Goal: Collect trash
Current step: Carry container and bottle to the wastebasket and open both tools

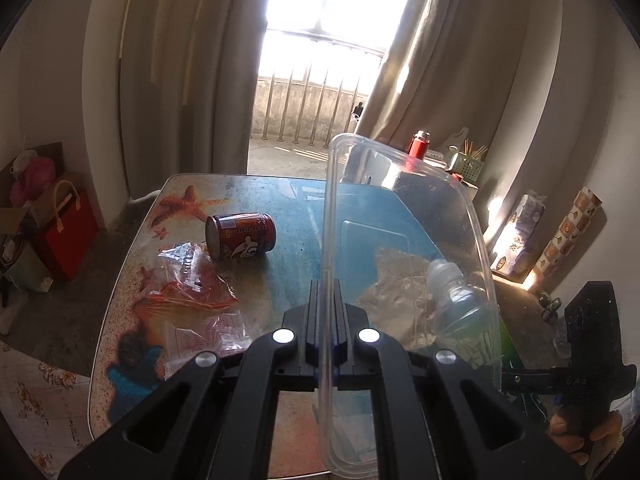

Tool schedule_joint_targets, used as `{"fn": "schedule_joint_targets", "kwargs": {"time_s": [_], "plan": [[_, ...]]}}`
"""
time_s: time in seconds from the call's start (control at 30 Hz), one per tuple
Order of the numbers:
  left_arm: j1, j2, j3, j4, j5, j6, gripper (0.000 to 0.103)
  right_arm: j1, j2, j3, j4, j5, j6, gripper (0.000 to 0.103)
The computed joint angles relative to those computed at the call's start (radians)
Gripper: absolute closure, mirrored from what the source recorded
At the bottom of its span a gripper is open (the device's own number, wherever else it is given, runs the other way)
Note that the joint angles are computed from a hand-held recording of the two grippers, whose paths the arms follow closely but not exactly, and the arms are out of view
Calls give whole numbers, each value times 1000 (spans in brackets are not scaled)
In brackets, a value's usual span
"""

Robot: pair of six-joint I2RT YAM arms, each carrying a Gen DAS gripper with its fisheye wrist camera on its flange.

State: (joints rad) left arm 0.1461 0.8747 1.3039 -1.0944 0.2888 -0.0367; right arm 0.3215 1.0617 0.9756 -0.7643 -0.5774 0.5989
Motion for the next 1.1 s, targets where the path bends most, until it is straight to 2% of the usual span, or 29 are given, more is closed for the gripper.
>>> {"fn": "schedule_joint_targets", "kwargs": {"time_s": [0.13, 0.23, 0.3, 0.4, 0.5, 0.57, 0.63, 0.73, 0.93, 1.1], "plan": [[-236, -5, 1, 21, -136, -98, 100, -139, -104, -37, -69, -49, -41, 48], [-455, 25, 8, 47, -256, -178, 100, -327, -175, -61, -164, -125, -135, 48], [-586, 69, 18, 68, -311, -221, 100, -522, -207, -64, -284, -213, -268, 48], [-763, 160, 43, 103, -378, -267, 100, -855, -175, -59, -492, -321, -562, 48], [-905, 275, 83, 150, -415, -292, 100, -1187, -65, -46, -692, -345, -910, 48], [-975, 363, 117, 181, -414, -304, 100, -1379, 29, -37, -768, -317, -1094, 48], [-1037, 459, 161, 212, -401, -313, 100, -1527, 121, -30, -781, -271, -1199, 48], [-1114, 628, 259, 237, -368, -313, 100, -1662, 235, -32, -727, -210, -1246, 48], [-1188, 972, 451, 254, -250, -351, 100, -1772, 439, -43, -559, -112, -1200, 48], [-1216, 1264, 653, 199, -227, -367, 100, -1783, 572, -63, -437, -45, -1146, 48]]}}
